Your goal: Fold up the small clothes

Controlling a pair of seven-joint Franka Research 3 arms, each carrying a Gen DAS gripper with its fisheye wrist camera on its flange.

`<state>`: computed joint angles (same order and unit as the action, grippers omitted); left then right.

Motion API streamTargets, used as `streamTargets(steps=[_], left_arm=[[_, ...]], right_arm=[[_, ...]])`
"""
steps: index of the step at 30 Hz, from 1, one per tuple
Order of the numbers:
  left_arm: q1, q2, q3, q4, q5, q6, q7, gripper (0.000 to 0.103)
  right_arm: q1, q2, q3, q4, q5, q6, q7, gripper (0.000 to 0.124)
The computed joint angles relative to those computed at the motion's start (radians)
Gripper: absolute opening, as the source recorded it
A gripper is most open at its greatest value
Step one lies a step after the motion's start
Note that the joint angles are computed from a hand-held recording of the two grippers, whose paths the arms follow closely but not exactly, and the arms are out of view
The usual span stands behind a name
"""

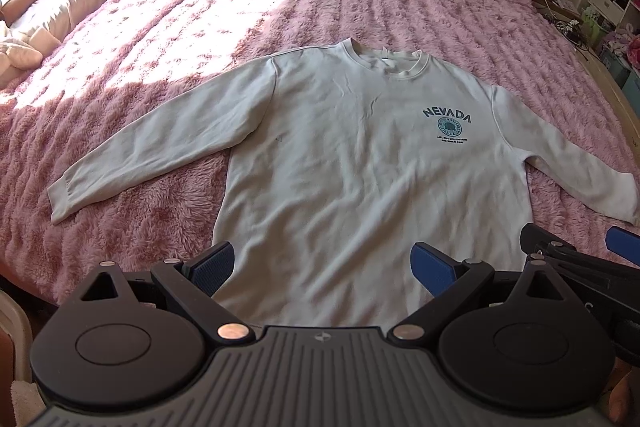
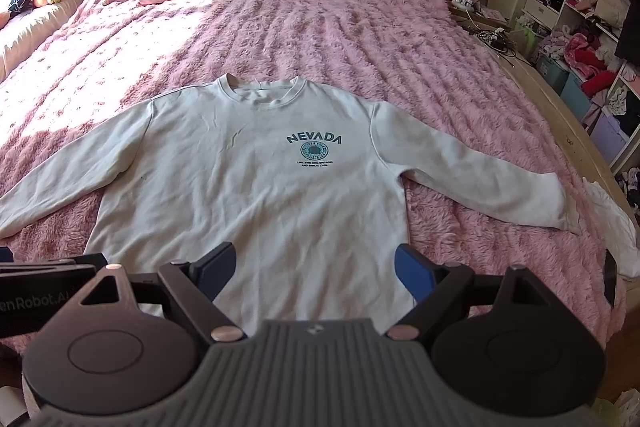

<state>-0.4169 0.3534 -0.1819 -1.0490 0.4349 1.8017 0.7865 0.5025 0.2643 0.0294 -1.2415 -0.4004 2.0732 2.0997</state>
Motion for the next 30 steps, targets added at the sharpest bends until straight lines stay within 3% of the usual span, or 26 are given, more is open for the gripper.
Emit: streamTargets(steps=[16, 30], left_arm=[[0.016, -0.027, -0.006, -0.041, -0.010, 0.016, -0.015, 0.103], [0.011, 0.009, -0.002, 0.008, -0.020, -0.011, 0.010, 0.103]], right_arm=[[-0.003, -0.032, 0.010, -0.041, -0.013, 0.016, -0.001, 0.082], [0.001, -0.004, 0.005, 0.002, -0.009, -0.014, -0.008, 0.082]])
